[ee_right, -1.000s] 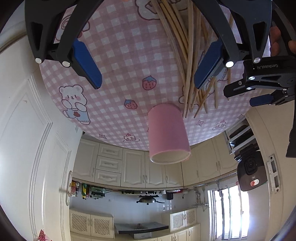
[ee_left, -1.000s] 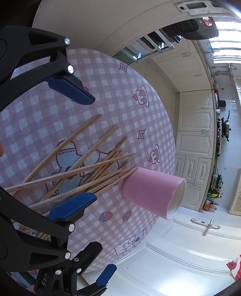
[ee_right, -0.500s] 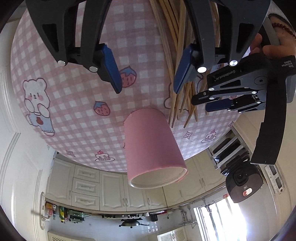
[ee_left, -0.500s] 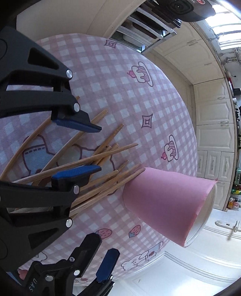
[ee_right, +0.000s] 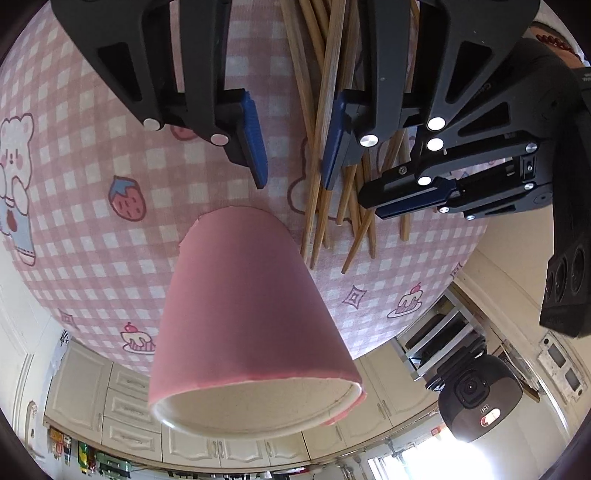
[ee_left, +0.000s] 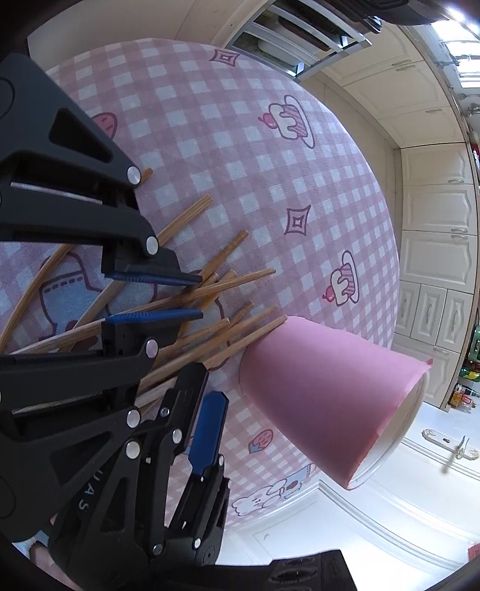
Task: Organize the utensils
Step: 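Lift the chopsticks upright with both grippers and carry them over the pink cup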
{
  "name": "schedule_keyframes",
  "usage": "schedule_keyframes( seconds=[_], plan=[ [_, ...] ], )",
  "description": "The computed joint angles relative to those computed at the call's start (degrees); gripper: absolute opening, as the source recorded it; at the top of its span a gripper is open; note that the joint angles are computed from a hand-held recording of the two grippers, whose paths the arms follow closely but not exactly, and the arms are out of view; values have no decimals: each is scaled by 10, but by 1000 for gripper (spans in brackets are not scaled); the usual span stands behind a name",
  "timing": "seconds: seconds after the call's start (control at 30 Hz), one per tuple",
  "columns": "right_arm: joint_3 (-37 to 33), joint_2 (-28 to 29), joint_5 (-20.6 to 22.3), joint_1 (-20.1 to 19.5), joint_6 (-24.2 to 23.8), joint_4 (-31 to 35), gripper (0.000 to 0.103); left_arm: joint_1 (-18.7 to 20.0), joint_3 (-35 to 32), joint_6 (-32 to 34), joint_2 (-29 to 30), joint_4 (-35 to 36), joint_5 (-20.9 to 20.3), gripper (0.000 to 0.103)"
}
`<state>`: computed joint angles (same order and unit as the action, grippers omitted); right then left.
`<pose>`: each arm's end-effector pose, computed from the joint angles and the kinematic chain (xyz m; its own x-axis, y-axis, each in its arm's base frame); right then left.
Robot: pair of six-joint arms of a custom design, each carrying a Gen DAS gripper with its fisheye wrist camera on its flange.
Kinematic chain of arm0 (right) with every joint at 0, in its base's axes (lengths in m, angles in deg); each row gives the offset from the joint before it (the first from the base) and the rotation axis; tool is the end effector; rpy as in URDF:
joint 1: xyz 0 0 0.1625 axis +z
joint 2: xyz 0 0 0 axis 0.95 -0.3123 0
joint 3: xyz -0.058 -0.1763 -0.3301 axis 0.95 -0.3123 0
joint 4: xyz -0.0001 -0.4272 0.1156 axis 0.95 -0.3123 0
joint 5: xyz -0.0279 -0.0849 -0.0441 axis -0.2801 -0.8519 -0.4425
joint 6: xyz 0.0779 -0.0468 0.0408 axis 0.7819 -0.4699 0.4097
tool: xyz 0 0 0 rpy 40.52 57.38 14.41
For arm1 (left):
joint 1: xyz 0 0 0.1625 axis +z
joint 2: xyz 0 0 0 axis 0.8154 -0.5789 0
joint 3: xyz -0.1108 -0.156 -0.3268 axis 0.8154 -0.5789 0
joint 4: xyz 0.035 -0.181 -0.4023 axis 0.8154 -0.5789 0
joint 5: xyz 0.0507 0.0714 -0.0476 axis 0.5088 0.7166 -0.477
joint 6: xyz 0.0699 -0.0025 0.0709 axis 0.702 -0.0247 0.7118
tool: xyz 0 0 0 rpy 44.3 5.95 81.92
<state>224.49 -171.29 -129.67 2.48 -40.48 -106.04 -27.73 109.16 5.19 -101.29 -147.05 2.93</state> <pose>0.0168 -0.3526 0.2188 -0.8011 -0.3846 0.4587 -0.5018 0.8492 -0.1644 -0.2992 -0.3713 -0.0988 -0.8205 0.1388 -0.5545 0.3740 0.8639 -0.3372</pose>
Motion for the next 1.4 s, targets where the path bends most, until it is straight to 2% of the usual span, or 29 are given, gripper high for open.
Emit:
schedule_keyframes(
  seconds=[0.07, 0.13, 0.2, 0.47, 0.63, 0.73, 0.87, 1.03, 1.2, 1.33, 1.4],
  plan=[
    [-12, 13, 0, 1, 11, 12, 22, 0, 11, -1, -7, -9, -1, 10],
    [-19, 16, -2, 5, 18, 25, 10, -4, 17, -4, -12, -10, 1, 8],
    [-27, 21, -2, 9, 25, 42, 5, -5, 23, -6, -18, -12, -2, 6],
    [-10, -41, 23, 20, 35, 72, 5, -24, 53, -15, -57, -31, -11, 6],
    [-8, -106, 56, 21, 29, 136, 5, -62, 74, -21, -98, -21, 5, 6],
    [-8, -115, 47, 33, 31, 138, 5, -77, 81, -27, -119, -8, 10, 6],
    [-6, -153, 74, 26, 28, 167, 5, -95, 91, -33, -142, -4, 10, 6],
    [-13, -224, 129, 20, 13, 227, 5, -131, 96, -34, -172, 6, 30, 6],
    [-32, -258, 150, 54, 18, 241, 5, -155, 64, -14, -175, 27, 70, 6],
    [-41, -264, 145, 88, 24, 205, 5, -168, 46, 15, -179, 14, 112, 6],
    [-44, -256, 133, 107, 28, 165, 5, -169, 31, 22, -171, 17, 138, 6]
  ],
)
